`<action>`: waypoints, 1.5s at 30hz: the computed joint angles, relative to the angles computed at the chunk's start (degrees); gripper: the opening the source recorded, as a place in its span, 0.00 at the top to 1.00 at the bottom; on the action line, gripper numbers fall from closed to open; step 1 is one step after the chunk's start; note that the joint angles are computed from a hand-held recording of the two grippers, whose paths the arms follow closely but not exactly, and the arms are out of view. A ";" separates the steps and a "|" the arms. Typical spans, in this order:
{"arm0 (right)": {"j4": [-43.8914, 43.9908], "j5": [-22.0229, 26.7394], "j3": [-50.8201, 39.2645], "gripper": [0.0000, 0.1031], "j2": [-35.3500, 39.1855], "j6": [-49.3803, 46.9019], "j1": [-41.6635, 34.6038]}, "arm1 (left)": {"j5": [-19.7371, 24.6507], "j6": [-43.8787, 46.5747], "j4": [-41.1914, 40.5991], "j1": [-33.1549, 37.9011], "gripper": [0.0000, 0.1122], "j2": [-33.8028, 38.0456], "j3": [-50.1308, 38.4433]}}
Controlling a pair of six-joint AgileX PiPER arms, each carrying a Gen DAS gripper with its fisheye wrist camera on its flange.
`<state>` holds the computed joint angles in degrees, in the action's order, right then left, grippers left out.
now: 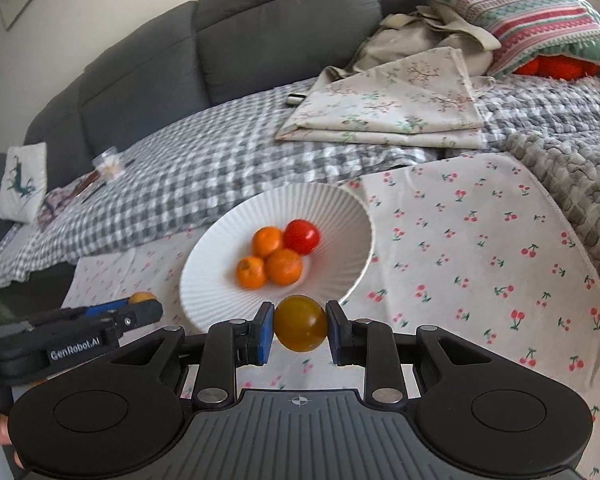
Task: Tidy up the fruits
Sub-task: 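Carry both fruits to the white bowl and open both tools, then withdraw both tools from the bowl toward the fruits on the cloth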
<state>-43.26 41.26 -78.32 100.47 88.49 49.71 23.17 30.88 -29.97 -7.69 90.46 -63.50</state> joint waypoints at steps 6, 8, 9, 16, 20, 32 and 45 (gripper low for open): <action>0.70 -1.49 -0.38 0.74 1.45 -1.15 -2.62 | -3.16 -5.24 7.15 -4.03 0.78 3.93 -2.11; 0.83 -1.81 -0.91 0.74 2.24 -1.86 -3.39 | -3.91 -6.31 9.22 -4.88 0.78 5.05 -2.66; 0.82 -2.41 -1.04 0.74 2.70 -1.95 -3.87 | -4.20 -6.09 9.35 -5.11 0.78 5.67 -2.95; 0.16 -3.35 -4.36 0.74 6.88 -4.15 -4.97 | -5.40 -1.49 6.68 -5.37 0.78 8.95 -4.47; -1.35 -3.22 -6.49 0.74 8.90 -5.11 -4.80 | -6.28 3.90 2.30 -5.27 0.78 9.89 -4.34; -0.65 -3.23 -8.67 0.72 12.34 -6.77 -4.66 | -9.34 10.75 -2.35 -6.59 0.71 10.42 -2.42; -3.78 -3.54 -5.52 0.58 7.75 0.62 -4.35 | -4.54 11.15 -7.63 -2.20 0.49 7.99 -3.83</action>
